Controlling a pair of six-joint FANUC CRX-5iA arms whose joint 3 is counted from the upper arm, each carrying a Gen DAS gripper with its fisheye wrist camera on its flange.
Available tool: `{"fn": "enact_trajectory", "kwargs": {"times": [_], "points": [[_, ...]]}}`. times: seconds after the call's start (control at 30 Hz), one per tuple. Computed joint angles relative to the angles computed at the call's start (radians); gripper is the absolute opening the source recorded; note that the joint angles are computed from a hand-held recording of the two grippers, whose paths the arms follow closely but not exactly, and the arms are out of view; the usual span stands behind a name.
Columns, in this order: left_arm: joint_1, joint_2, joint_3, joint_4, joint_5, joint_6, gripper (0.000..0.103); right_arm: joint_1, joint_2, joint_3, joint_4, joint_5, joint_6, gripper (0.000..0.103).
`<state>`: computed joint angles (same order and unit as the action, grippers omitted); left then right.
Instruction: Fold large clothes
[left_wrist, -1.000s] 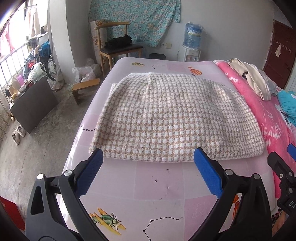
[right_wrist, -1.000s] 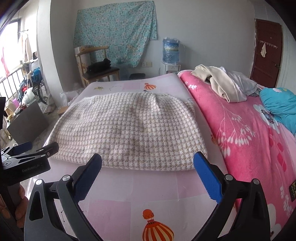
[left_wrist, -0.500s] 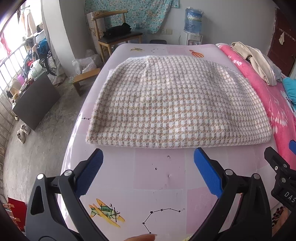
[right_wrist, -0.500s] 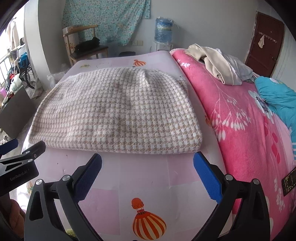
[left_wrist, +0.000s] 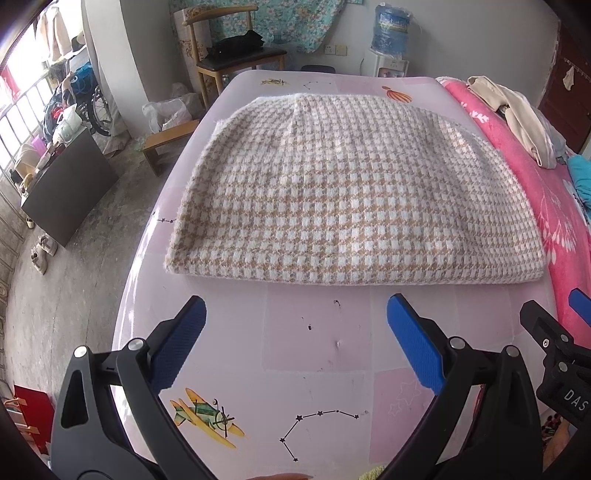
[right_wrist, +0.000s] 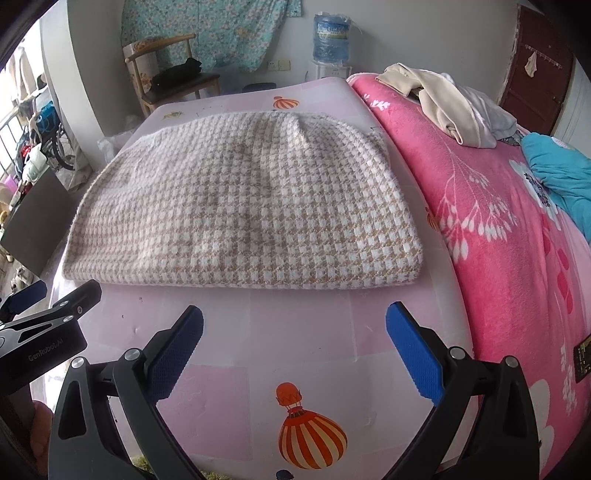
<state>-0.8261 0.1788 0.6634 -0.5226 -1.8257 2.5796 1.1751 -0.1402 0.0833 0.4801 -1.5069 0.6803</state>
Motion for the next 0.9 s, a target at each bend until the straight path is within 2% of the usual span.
{"fn": "enact_trajectory", "kwargs": {"times": [0.5, 0.9], "points": [[0.023, -0.006, -0.025, 0.052, 0.019, 0.014, 0.095, -0.004, 0.003, 0.004, -0.013, -0.006, 0.004, 0.097], [0.021, -0.003, -0.02, 0.052, 0.02, 0.008, 0.095, -0.003, 0.003, 0.0, -0.014, -0.007, -0.001, 0.097]]}}
